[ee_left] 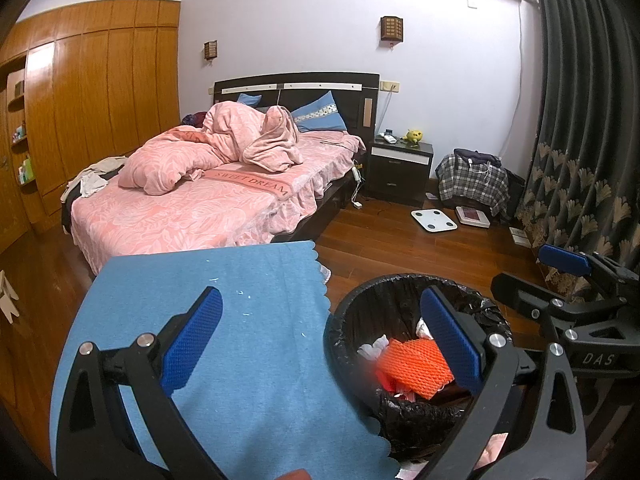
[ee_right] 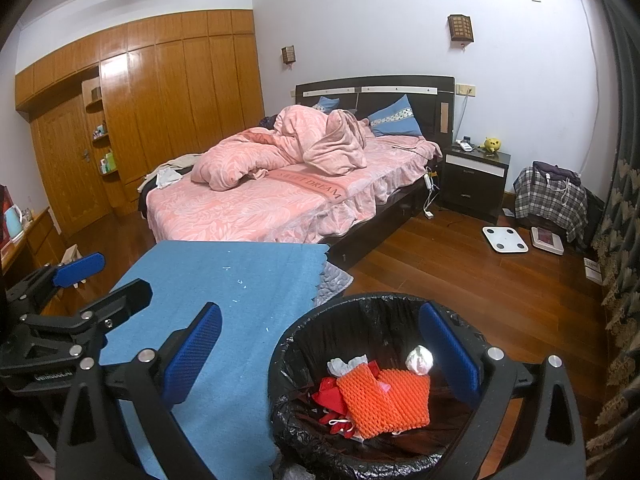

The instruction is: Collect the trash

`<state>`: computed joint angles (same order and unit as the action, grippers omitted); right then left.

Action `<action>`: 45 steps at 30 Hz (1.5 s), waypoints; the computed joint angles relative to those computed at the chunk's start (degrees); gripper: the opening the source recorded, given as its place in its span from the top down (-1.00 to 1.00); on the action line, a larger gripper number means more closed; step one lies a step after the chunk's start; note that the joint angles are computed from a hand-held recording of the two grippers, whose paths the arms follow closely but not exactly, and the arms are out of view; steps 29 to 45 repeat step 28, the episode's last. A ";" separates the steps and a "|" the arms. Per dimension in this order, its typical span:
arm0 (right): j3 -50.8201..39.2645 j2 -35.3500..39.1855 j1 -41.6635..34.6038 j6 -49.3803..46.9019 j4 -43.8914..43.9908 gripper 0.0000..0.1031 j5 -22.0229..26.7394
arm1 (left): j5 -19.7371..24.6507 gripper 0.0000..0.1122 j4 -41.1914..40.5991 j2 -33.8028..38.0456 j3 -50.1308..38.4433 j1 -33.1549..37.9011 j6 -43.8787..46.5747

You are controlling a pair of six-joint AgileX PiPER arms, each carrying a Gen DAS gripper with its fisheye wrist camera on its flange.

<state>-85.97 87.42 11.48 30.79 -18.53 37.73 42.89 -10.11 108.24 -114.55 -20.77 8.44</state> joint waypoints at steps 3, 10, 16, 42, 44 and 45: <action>0.31 -0.11 -0.01 0.04 -0.07 -0.88 -0.20 | 0.04 -0.72 0.23 -0.02 -0.02 -0.11 -0.28; -0.07 0.00 0.02 -0.08 0.13 -0.88 0.17 | 0.10 -0.72 0.36 -0.09 -0.02 -0.24 -0.37; -0.40 0.11 0.08 -0.13 0.19 -0.88 0.42 | 0.12 -0.72 0.67 -0.26 0.05 -0.44 -0.64; -0.38 0.09 0.04 -0.22 0.30 -0.88 0.44 | 0.36 -0.72 0.99 -0.28 -0.04 -0.64 -0.99; -0.38 0.09 0.04 -0.22 0.30 -0.88 0.44 | 0.36 -0.72 0.99 -0.28 -0.04 -0.64 -0.99; -0.38 0.09 0.04 -0.22 0.30 -0.88 0.44 | 0.36 -0.72 0.99 -0.28 -0.04 -0.64 -0.99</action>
